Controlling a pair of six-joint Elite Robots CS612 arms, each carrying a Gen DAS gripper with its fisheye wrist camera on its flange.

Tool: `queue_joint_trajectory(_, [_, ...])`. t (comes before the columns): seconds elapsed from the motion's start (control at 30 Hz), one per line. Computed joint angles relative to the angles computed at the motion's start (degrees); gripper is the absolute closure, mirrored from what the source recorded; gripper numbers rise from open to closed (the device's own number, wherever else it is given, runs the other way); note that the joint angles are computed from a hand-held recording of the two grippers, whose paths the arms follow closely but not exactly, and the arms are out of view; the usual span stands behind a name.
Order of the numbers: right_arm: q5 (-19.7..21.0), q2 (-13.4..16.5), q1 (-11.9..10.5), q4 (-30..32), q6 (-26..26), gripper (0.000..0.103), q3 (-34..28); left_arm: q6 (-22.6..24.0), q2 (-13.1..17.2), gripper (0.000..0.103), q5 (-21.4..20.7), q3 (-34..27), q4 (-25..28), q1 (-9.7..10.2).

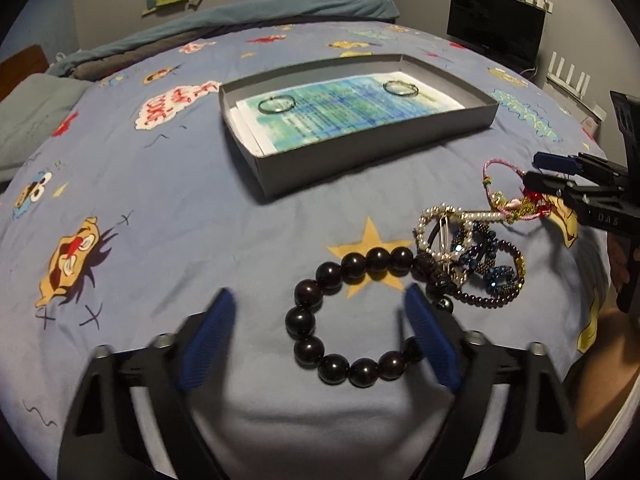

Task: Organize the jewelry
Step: 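Grasp the black bead bracelet with the left tool while the right tool grasps the pink cord bracelet, then lift both bracelets and carry them over the gray tray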

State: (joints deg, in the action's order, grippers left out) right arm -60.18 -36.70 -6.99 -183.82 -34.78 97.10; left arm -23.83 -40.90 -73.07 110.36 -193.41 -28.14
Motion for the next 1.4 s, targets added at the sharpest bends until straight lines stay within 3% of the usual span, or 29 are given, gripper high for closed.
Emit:
queue_joint_trajectory(0.1, [0.0,0.2,0.1,0.4,0.9,0.055,-0.4,-0.6,0.1,0.036,0.4,-0.4,2.2,0.17])
queue_joint_trajectory(0.33, [-0.8,0.6,0.6,0.6,0.9,0.069,-1.0,-2.8,0.8,0.035,-3.9,-1.2,2.9,1.6])
queue_joint_trajectory(0.57, [-1.2,1.0,0.8,0.4,1.4,0.079,-1.5,-2.9,0.6,0.034,-1.7,-1.3,3.6,0.84])
queue_joint_trajectory(0.77, [-0.8,1.0,0.9,0.5,1.0,0.096,-1.5,-4.3,0.3,0.067,1.1,-0.8,3.1,0.49])
queue_joint_trajectory(0.83, [-0.5,1.1,0.9,0.2,1.2,0.097,-1.5,-4.3,0.2,0.082,2.4,-0.7,2.8,0.32])
queue_joint_trajectory(0.93, [0.9,0.9,0.6,-0.7,1.9,0.098,-1.2,-4.2,0.2,0.087,4.1,-0.5,1.3,0.02])
queue_joint_trajectory(1.4, [3.9,0.6,0.3,-12.0,4.7,0.098,1.0,-0.3,0.1,0.088,12.0,0.0,-5.8,-2.3])
